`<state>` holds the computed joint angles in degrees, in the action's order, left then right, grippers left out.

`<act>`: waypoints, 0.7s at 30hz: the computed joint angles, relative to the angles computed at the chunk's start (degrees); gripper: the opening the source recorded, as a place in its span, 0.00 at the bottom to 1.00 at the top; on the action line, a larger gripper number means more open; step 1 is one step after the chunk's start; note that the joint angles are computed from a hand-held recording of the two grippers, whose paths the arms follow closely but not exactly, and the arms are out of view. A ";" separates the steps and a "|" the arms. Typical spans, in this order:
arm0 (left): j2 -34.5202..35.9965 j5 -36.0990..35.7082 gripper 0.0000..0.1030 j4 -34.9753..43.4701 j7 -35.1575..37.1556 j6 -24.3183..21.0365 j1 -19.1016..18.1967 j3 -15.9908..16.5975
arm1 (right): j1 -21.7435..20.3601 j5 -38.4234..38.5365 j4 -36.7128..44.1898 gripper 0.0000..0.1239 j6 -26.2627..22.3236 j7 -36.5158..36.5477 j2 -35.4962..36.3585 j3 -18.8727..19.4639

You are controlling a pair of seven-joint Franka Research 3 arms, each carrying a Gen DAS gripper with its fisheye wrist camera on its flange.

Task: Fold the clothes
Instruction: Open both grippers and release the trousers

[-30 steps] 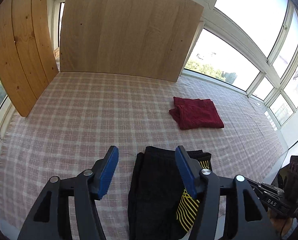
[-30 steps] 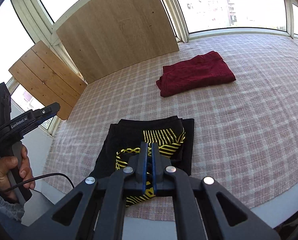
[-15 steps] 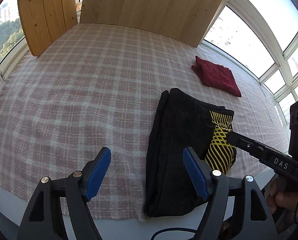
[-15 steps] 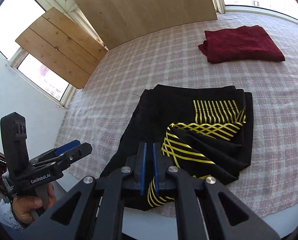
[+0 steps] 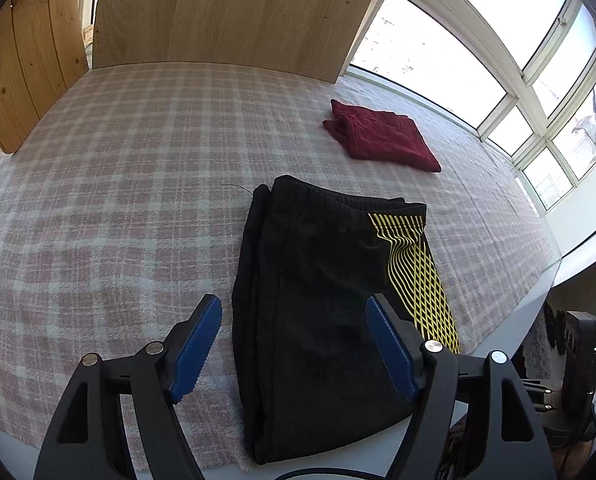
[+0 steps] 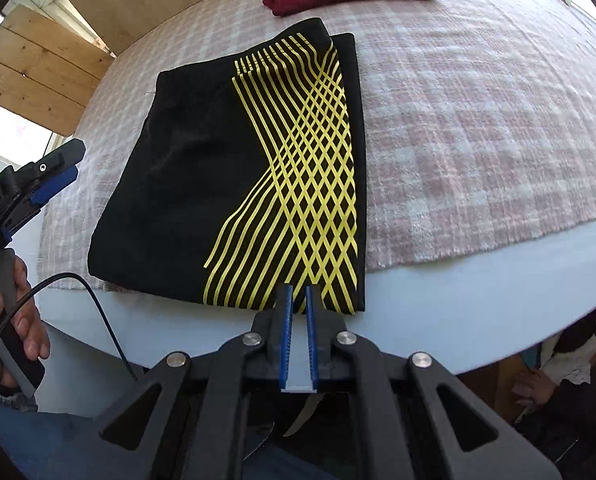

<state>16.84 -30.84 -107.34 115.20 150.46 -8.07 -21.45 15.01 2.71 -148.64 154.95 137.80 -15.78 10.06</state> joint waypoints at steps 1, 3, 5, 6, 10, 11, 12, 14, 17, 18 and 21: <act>0.13 0.12 0.71 0.09 0.71 -0.27 -0.14 -0.33 | -0.69 -1.44 -0.13 0.06 2.12 1.00 -0.14 0.63; 0.12 -0.13 0.71 -0.40 2.69 -0.53 -0.25 -1.01 | -2.76 -5.34 0.15 0.06 6.89 3.33 0.19 2.22; -0.07 -0.70 0.71 -1.29 5.01 -0.60 -0.36 -1.59 | -4.14 -7.57 1.90 0.14 10.98 3.14 3.91 2.16; -0.15 -0.98 0.71 -1.72 6.16 -0.64 -0.46 -1.83 | -4.34 -8.12 2.97 0.18 12.76 2.54 6.26 1.67; -0.02 2.46 0.72 -4.16 7.13 0.72 -2.56 -0.74 | -3.08 -9.02 2.97 0.17 10.91 3.41 8.97 -0.41; 0.18 5.70 0.71 -4.81 5.31 1.11 -3.63 0.39 | -2.21 -7.50 1.34 0.17 11.82 2.30 7.82 -1.11; -0.23 5.56 0.69 -5.91 6.20 2.08 -3.07 -0.04 | -1.47 -5.84 -0.27 0.17 12.71 1.08 6.68 -1.64; -2.07 4.57 0.69 -7.56 5.73 1.87 -1.81 -0.17 | -0.49 -2.68 -1.58 0.17 10.19 -0.89 3.65 -2.10; -5.70 2.59 0.70 -9.12 2.68 -0.83 -0.61 1.32 | 1.05 3.11 -7.42 0.21 12.44 -1.25 -3.63 -2.24; -6.84 2.04 0.72 -9.53 1.60 -1.80 -0.41 2.05 | 0.75 4.42 -9.72 0.26 12.75 -0.17 -6.48 -1.27; -8.50 2.54 0.74 -10.33 -4.09 -5.75 -0.49 4.68 | 1.59 8.56 -14.13 0.30 12.82 2.03 -10.92 0.04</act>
